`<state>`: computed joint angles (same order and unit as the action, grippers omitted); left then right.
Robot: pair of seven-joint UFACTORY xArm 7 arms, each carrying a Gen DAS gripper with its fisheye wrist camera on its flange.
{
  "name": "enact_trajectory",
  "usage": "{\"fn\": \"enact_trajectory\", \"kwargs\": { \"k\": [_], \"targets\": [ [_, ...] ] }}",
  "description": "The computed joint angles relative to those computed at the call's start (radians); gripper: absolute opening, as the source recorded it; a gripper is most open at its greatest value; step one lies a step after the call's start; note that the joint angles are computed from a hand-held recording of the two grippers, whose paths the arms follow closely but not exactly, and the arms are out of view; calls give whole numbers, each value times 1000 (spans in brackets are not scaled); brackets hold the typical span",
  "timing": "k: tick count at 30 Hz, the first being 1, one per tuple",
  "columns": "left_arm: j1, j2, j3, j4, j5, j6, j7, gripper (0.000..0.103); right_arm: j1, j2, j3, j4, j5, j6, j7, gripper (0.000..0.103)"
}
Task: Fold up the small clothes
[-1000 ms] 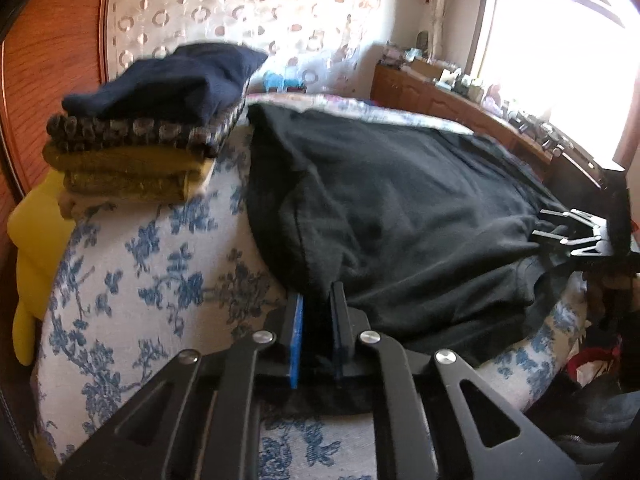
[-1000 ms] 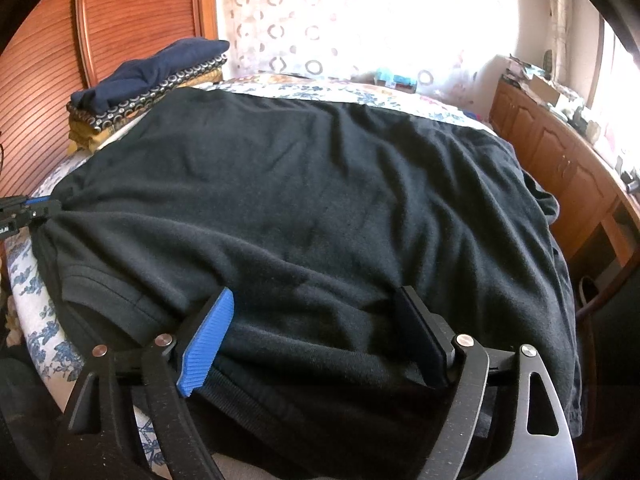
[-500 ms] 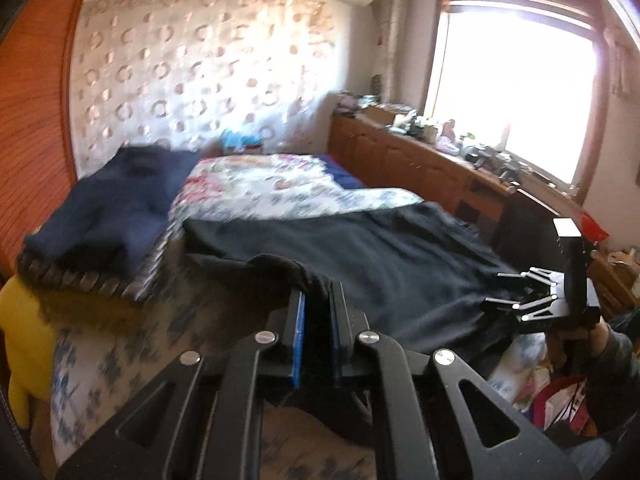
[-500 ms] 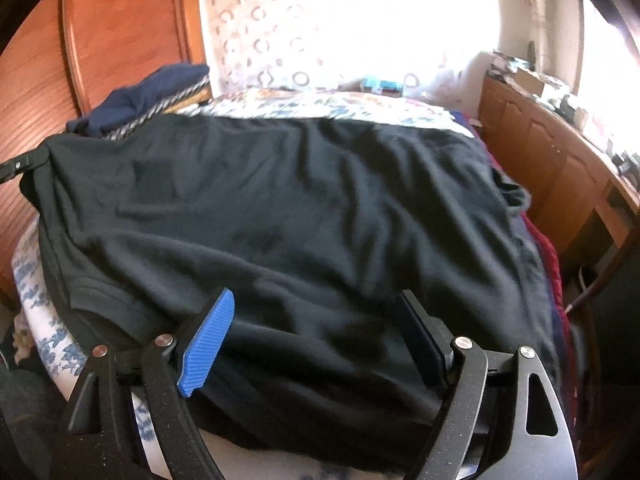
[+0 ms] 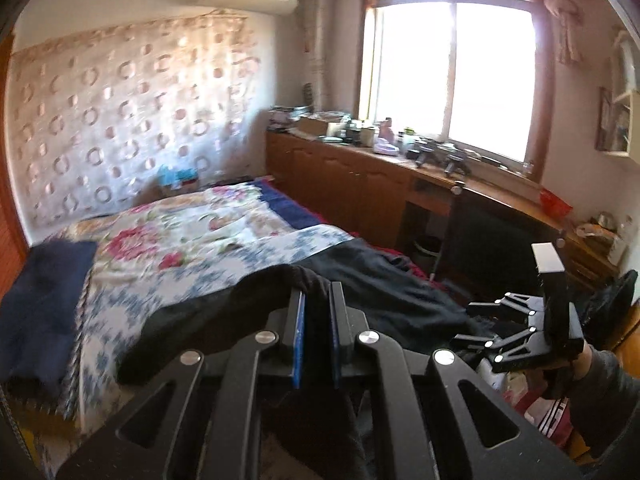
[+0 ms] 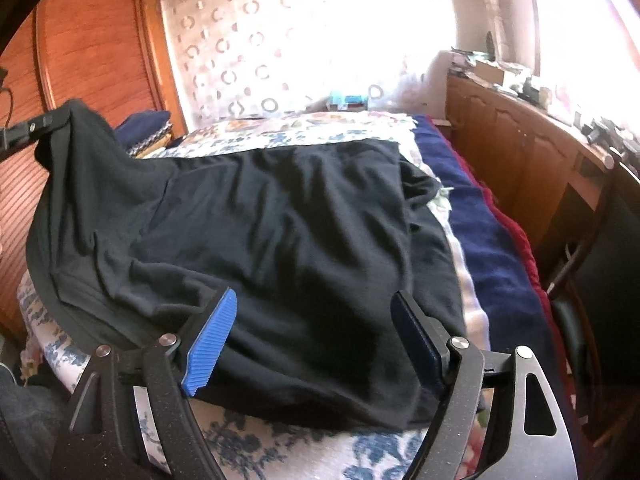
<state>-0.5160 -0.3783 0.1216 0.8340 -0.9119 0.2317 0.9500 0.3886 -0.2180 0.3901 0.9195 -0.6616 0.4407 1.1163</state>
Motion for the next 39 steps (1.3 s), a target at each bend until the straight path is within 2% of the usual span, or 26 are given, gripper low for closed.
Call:
{"fn": "enact_trajectory", "kwargs": {
  "k": [8, 10, 15, 20, 23, 28, 32, 39],
  "targets": [
    [4, 101, -88, 159, 43, 69, -36, 8, -32, -97, 8, -60, 15, -14, 9, 80],
    [9, 133, -103, 205, 33, 113, -48, 8, -46, -130, 12, -80, 30, -20, 4, 80],
    [46, 175, -179, 230, 79, 123, -107, 8, -83, -192, 32, -117, 74, -30, -19, 79],
    [86, 211, -209, 247, 177, 222, -181, 17, -110, -221, 45, -145, 121, -39, -53, 79],
    [107, 191, -228, 200, 240, 194, -215, 21, -124, -229, 55, -155, 140, -42, -61, 79],
    [110, 144, -186, 135, 231, 179, -199, 22, -143, -219, 65, -143, 153, -43, -85, 79],
    [117, 98, -155, 62, 224, 118, -191, 22, -153, -187, 68, -112, 145, -48, -104, 79],
    [123, 61, -93, -24, 225, 57, -181, 22, -127, -76, 50, -16, 124, -41, -162, 79]
  ]
}}
